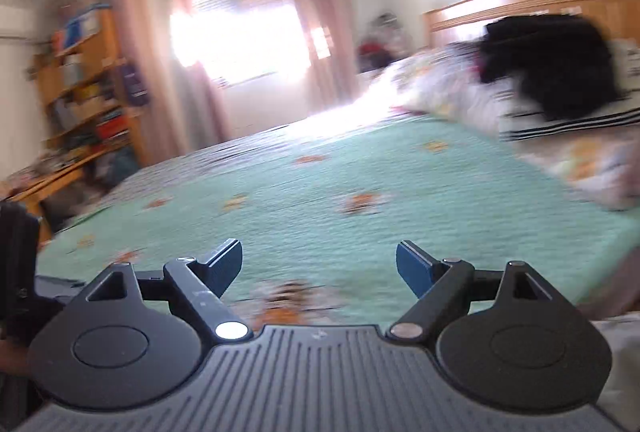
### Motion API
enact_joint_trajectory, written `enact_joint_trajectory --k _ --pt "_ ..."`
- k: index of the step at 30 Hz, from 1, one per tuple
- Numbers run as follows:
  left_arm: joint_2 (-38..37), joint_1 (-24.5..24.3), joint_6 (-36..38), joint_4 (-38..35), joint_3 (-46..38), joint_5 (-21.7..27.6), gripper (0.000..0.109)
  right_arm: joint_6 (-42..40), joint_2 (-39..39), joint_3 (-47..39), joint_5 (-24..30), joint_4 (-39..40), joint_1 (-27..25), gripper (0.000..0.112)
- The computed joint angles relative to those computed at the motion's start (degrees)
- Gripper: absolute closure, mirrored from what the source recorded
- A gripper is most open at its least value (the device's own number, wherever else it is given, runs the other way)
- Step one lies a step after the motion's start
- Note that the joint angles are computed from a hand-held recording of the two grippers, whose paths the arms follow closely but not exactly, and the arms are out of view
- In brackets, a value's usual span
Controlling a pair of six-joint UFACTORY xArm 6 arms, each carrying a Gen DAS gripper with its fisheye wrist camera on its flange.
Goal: Fold clothes
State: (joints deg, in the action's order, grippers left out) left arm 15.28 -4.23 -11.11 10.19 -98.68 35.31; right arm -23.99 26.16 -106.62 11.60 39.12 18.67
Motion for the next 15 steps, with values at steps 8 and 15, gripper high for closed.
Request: enact_joint_trajectory --k 8,15 --pt "-7.0 7.6 -32.1 28.2 5.5 2.4 0.006 -1.8 11.9 -21.7 11.7 1.2 4.8 0.027" --pt "-2.4 4.9 -35.0 45.5 -4.4 26.7 0.006 -3.0 13.5 -27.7 15.7 -0.8 8.3 0.027"
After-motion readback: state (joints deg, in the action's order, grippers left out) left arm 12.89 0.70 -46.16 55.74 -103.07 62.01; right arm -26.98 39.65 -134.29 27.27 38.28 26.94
